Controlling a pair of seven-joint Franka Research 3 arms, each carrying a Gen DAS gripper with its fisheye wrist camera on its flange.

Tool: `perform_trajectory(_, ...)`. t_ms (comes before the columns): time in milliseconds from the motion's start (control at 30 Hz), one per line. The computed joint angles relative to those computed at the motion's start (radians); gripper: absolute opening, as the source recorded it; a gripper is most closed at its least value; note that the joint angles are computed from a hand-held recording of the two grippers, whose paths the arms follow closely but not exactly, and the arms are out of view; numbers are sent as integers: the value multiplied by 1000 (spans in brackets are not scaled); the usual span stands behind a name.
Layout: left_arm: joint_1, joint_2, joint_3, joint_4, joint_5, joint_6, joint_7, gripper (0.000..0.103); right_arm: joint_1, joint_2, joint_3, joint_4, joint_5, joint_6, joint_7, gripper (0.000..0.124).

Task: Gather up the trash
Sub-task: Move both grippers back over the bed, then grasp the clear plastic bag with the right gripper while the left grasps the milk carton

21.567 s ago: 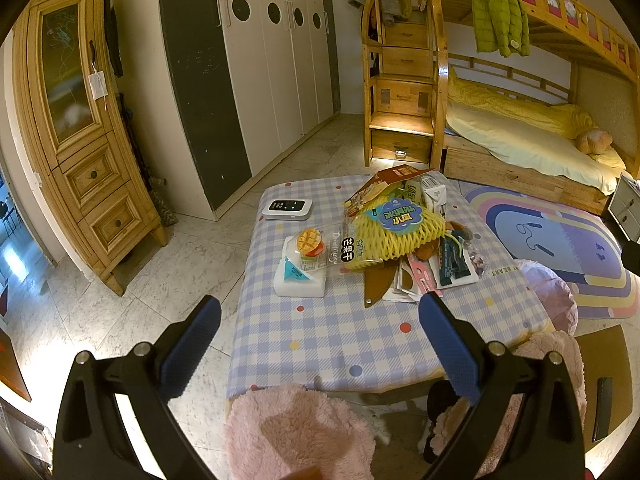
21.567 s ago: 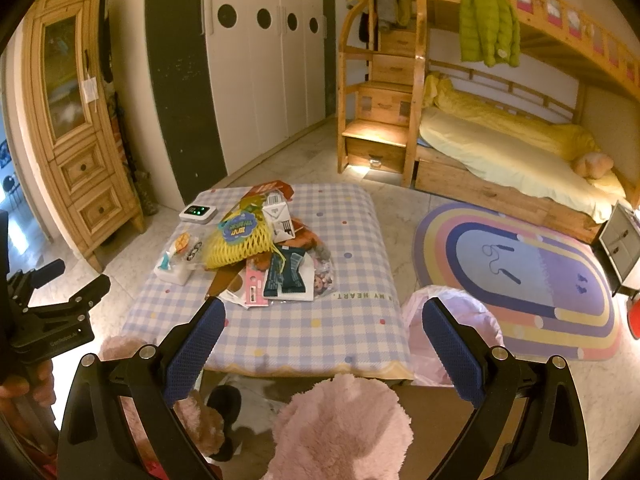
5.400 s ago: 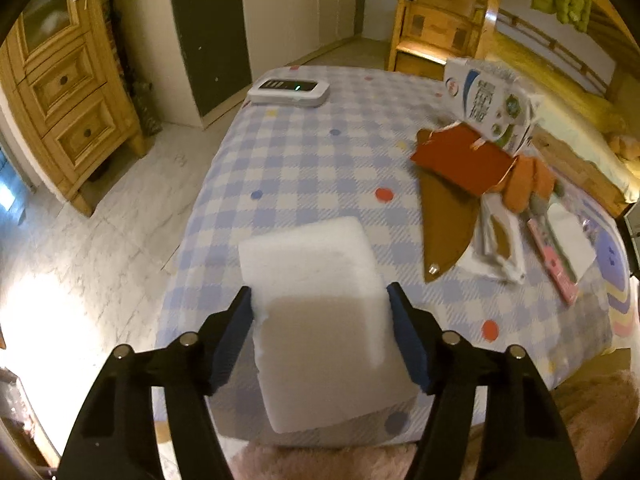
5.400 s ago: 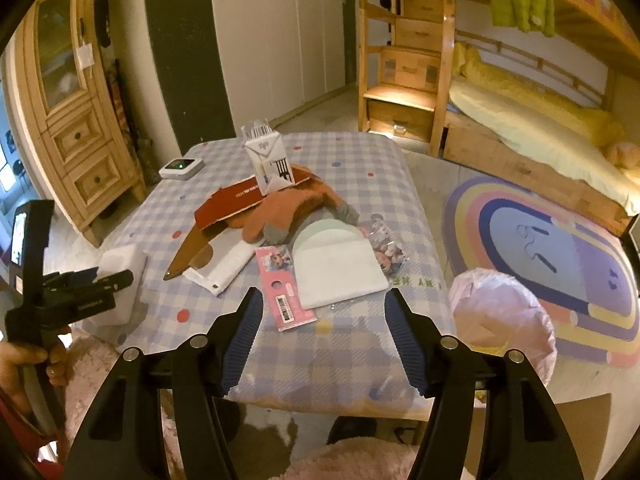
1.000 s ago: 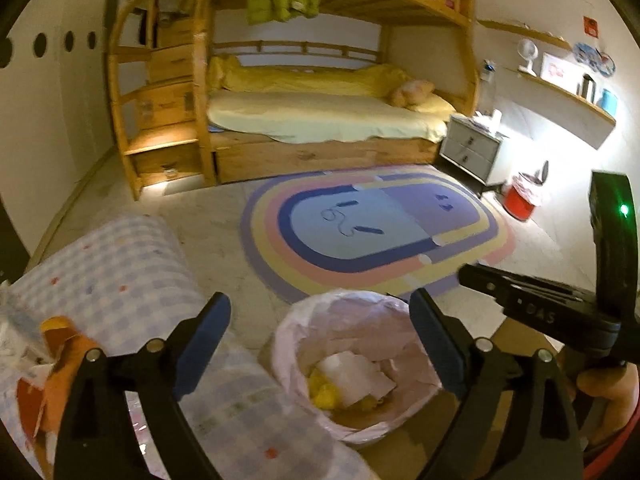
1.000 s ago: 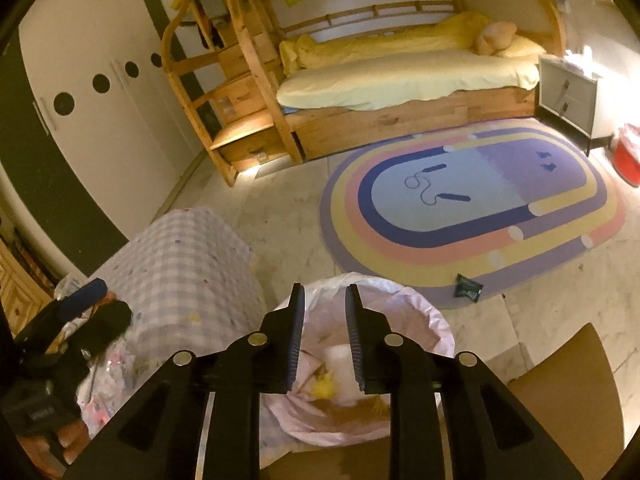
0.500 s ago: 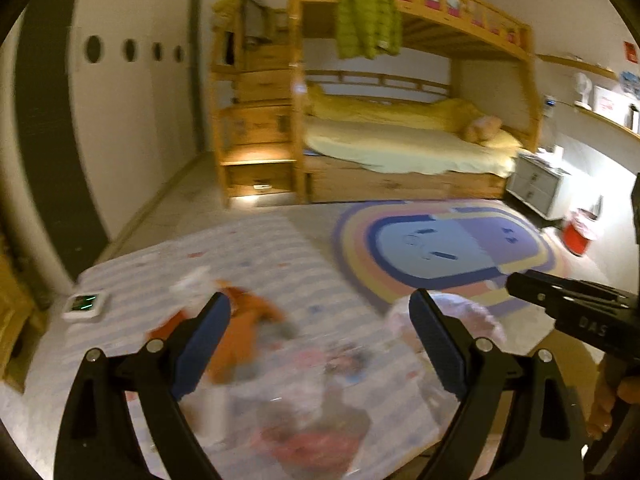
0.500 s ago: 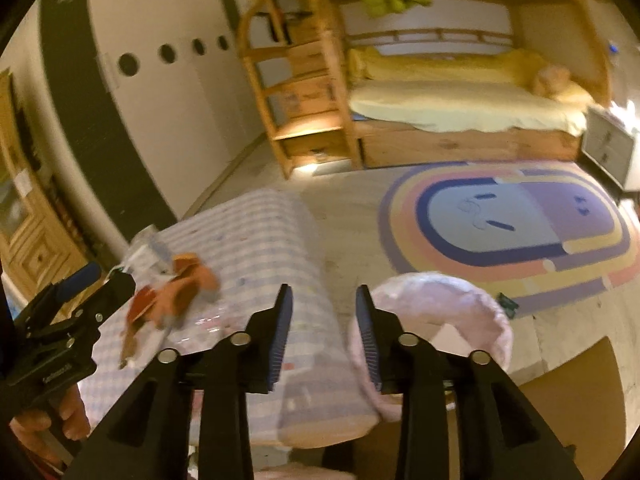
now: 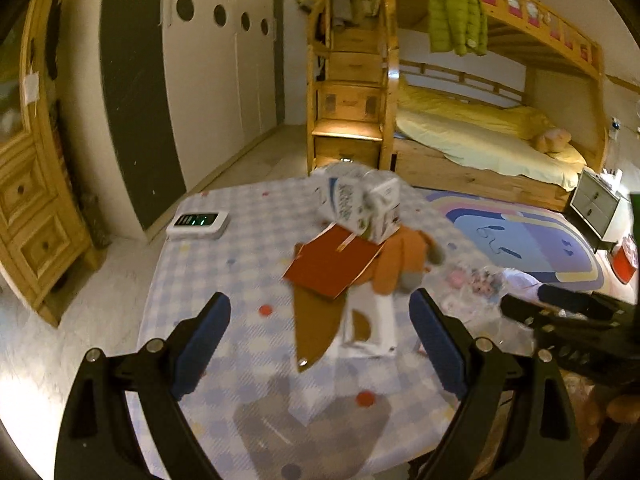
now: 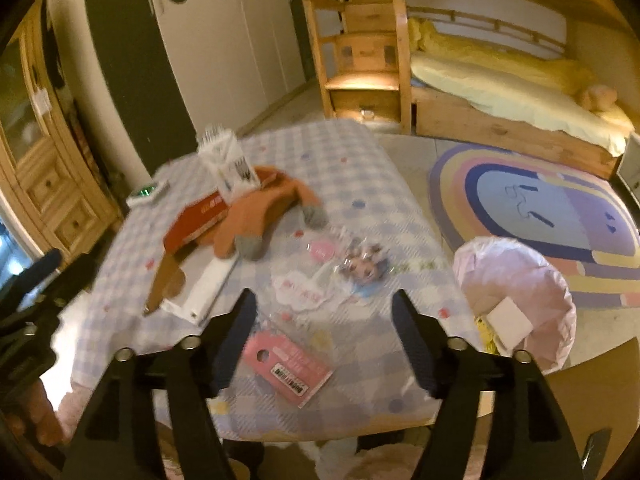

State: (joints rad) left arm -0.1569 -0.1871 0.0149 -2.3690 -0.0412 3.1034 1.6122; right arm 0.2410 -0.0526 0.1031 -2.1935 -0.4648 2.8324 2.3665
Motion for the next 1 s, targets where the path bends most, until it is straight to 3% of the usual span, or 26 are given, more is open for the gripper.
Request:
perform_trajectory(67,-29,-3,33,-8,-37,-1,35,88,4,29,6,23,-40,-31,43,83)
perform_trajectory(233,-57,-7,67,-24,-101,-1,82,88,42,96,-21,84,-114,-119,107,86)
perform_trajectory(533,-27,31,38,5,-129,-24,93,88,95,178,-79,167,-164,-177,145,91)
perform_trajectory(767,33,53,-15,26,-112,-44,68,88,115,229,-129,208,-228,-120,183,91)
perform_trajectory(800,41,55,-21,28,-103,-48,60,88,118,231,-134,210,-237,-114,187,89)
perform_trajectory(833,48,56,-26,30,-97,-51,54,88,124,226,-142,208,-255,-112,204,77)
perform_trajectory(867,55,57,-32,31,-87,-53,45,88,128,218,-146,203,-268,-112,218,58)
perform_trajectory(900,64,58,-38,33,-74,-55,34,88,124,216,-143,201,-260,-108,215,50)
perform_trajectory(1000,73,59,-46,37,-57,-61,21,88,86,190,-121,164,-122,-44,127,18)
